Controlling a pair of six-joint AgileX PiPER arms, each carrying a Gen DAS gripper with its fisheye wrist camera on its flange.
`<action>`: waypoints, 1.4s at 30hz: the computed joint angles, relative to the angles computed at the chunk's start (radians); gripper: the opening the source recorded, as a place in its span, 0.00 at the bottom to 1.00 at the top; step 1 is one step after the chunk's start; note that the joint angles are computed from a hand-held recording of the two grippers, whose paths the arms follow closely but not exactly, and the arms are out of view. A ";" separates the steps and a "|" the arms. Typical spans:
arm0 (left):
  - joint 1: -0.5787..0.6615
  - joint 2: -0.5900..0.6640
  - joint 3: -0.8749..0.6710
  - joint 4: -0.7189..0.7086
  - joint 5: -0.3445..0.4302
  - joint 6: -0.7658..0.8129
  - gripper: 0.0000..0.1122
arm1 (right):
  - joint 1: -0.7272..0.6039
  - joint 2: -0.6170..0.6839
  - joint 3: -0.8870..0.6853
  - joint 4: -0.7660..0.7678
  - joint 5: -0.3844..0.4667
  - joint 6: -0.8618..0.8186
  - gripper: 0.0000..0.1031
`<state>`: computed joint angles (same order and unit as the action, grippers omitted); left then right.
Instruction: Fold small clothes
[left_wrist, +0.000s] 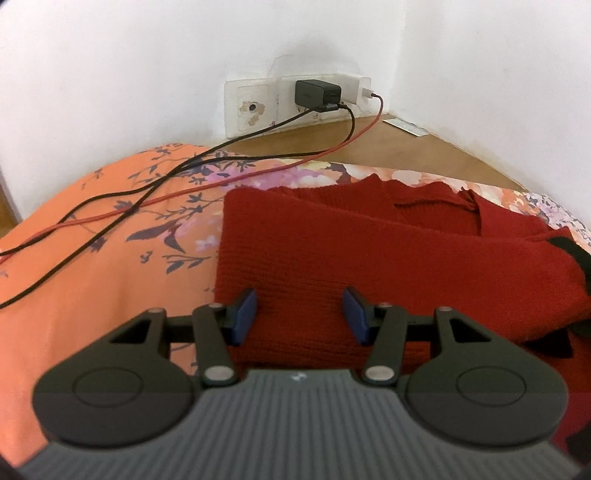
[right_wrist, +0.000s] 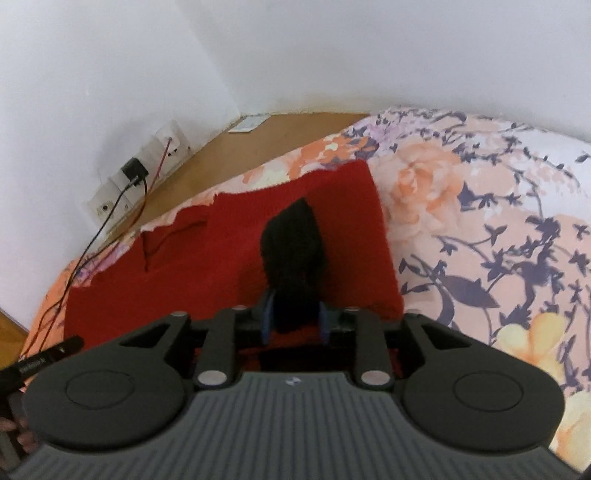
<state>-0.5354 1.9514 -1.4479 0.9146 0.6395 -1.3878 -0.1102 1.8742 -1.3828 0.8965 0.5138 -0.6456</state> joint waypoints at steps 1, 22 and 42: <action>-0.002 0.001 -0.002 0.003 0.005 -0.008 0.48 | 0.006 -0.018 0.009 -0.006 -0.019 -0.009 0.50; -0.131 -0.152 0.114 0.007 0.230 -0.208 0.48 | -0.131 0.034 -0.039 0.083 0.125 -0.275 0.78; -0.333 -0.531 0.535 -0.136 0.243 -0.237 0.48 | -0.363 -0.473 0.614 0.170 0.212 -0.473 0.82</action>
